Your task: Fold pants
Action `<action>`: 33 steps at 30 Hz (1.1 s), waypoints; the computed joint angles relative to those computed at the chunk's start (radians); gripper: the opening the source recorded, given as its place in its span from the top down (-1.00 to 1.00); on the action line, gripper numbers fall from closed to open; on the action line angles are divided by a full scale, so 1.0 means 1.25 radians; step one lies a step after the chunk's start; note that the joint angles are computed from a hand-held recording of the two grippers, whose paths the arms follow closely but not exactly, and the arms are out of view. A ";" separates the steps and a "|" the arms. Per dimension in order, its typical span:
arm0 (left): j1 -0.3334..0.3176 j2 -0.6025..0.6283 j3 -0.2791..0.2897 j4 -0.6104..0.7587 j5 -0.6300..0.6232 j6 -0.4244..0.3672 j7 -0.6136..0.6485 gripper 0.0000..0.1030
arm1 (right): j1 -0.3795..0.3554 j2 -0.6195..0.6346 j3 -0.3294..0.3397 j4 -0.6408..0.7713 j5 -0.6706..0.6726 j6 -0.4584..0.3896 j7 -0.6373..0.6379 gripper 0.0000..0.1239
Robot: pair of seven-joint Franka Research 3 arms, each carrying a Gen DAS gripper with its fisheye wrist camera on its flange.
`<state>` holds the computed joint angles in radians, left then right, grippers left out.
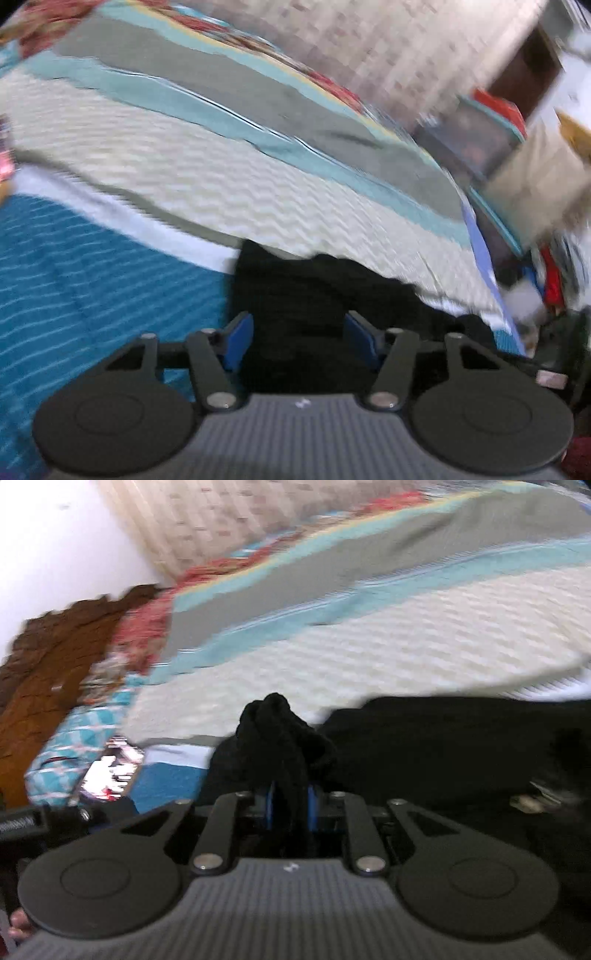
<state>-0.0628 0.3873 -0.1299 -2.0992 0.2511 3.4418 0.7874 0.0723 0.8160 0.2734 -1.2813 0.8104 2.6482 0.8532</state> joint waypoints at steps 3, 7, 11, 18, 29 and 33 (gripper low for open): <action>-0.067 0.067 0.033 0.133 0.042 -0.174 0.065 -0.03 | -0.001 0.016 -0.026 0.016 -0.020 -0.044 0.095 0.20; -0.112 0.107 0.066 0.211 0.076 -0.319 0.083 -0.04 | -0.105 -0.054 0.085 -0.074 0.155 0.060 -0.120 0.20; -0.060 0.050 0.028 0.138 0.055 -0.199 0.092 -0.12 | -0.194 -0.102 0.147 -0.129 0.395 0.217 -0.359 0.17; -0.010 0.102 -0.064 0.206 0.093 -0.234 0.173 -0.13 | -0.173 -0.085 0.083 -0.116 0.575 0.383 -0.395 -0.07; -0.011 0.100 -0.083 0.293 -0.004 -0.346 0.255 -0.34 | -0.172 -0.093 0.013 -0.179 0.359 0.213 -0.142 0.72; 0.073 0.163 -0.226 0.437 -0.112 -0.389 0.372 -0.72 | -0.203 -0.154 0.083 -0.218 0.494 0.217 -0.395 0.73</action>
<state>0.0283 0.5910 -0.4120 -1.5531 0.1116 2.9562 1.2530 -0.1812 0.6235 0.3772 -1.5532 1.4276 2.9199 0.3592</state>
